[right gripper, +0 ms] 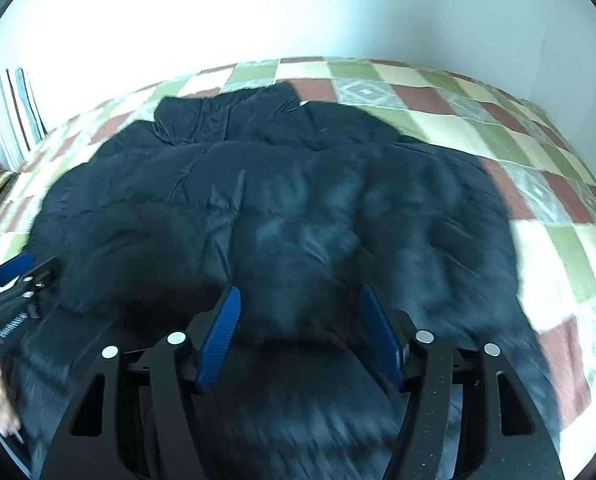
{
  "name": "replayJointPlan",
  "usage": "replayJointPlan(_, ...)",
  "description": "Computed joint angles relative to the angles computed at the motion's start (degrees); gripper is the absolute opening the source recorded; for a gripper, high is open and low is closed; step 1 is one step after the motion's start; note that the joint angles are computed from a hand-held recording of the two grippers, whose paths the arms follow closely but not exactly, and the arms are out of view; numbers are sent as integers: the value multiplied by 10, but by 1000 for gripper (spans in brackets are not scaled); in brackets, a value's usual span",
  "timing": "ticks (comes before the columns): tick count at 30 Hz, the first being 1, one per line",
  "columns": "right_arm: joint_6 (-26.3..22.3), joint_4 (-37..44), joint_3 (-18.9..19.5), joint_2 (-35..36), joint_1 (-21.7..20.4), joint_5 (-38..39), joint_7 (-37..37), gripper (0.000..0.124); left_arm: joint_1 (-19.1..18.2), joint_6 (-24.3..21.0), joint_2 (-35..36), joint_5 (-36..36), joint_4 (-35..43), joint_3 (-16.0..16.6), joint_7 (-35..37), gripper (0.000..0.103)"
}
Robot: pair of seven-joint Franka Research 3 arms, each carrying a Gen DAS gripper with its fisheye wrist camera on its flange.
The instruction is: Fold large clothes
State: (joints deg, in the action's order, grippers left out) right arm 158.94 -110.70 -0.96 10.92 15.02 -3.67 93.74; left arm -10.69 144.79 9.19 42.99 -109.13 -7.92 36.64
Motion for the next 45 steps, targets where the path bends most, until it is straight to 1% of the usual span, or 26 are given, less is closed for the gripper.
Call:
replayJointPlan(1, 8, -22, -5, -19, 2, -11, 8, 73, 1, 12, -34, 10, -39, 3, -20, 72)
replayJointPlan(2, 24, -62, -14, -54, 3, -37, 27, 76, 5, 24, -73, 18, -84, 3, -40, 74)
replayJointPlan(4, 39, -123, -16, -109, -11, -79, 56, 79, 17, 34, -135, 18, -153, -3, -59, 78)
replayJointPlan(7, 34, -190, -6, -172, -45, -105, 79, 80, 33, 20, -224, -3, -245, -19, -75, 80)
replayJointPlan(8, 26, -220, -5, -201, -57, -101, 78, 80, 37, 18, -256, -18, -276, -22, -77, 80)
replayJointPlan(10, 14, -254, 1, -233, -75, -90, 69, 80, 41, 19, -302, -47, -322, -26, -73, 81)
replayJointPlan(12, 6, -296, 11, -273, -99, -92, 70, 80, 35, 10, -353, -93, -371, -24, -60, 81)
replayJointPlan(14, 3, -328, 15, -301, -113, -75, 55, 80, 27, 18, -391, -133, -410, -21, -50, 81)
replayJointPlan(17, -2, -366, 8, -331, -118, -28, 18, 80, 9, 44, -439, -193, -464, -12, -36, 81)
replayJointPlan(19, -2, -386, 4, -344, -119, 6, -8, 80, 3, 48, -460, -214, -487, -15, -25, 81)
replayJointPlan(21, -2, -399, 3, -353, -118, 39, -28, 81, -13, 65, -475, -247, -508, -2, -6, 81)
replayJointPlan(23, 1, -411, -1, -362, -113, 73, -47, 81, -9, 80, -482, -262, -521, -9, -6, 79)
replayJointPlan(24, 2, -415, -2, -365, -110, 88, -57, 81, -8, 87, -485, -270, -526, -9, -5, 78)
replayJointPlan(25, 1, -417, 2, -368, -111, 96, -64, 81, -15, 94, -484, -283, -529, 0, 3, 71)
replayJointPlan(27, -2, -422, 9, -374, -112, 106, -76, 80, -21, 102, -484, -304, -531, 5, 12, 68)
replayJointPlan(28, -4, -425, 11, -378, -111, 112, -82, 74, -20, 101, -486, -307, -532, 2, 15, 68)
replayJointPlan(29, -5, -428, 5, -383, -103, 125, -94, 63, -21, 101, -488, -310, -532, 1, 21, 68)
replayJointPlan(30, -10, -429, -1, -386, -94, 141, -105, 60, -23, 102, -491, -314, -535, 1, 26, 68)
replayJointPlan(32, -12, -431, 8, -389, -99, 148, -105, 54, -29, 108, -494, -325, -539, 5, 37, 68)
replayJointPlan(36, -15, -433, 11, -393, -99, 165, -111, 49, -24, 118, -494, -330, -546, -6, 37, 68)
replayJointPlan(38, -16, -434, 13, -396, -99, 169, -113, 46, -26, 129, -490, -333, -547, -5, 40, 62)
replayJointPlan(40, -18, -436, 11, -399, -97, 177, -117, 41, -33, 141, -487, -336, -549, -2, 49, 43)
replayJointPlan(42, -19, -438, 8, -404, -93, 186, -121, 36, -33, 145, -483, -334, -546, -7, 55, 37)
replayJointPlan(44, -20, -441, 7, -408, -92, 193, -123, 27, -31, 149, -483, -331, -546, -13, 54, 29)
replayJointPlan(45, -22, -441, 3, -411, -89, 199, -127, 25, -33, 154, -485, -332, -549, -12, 54, 22)
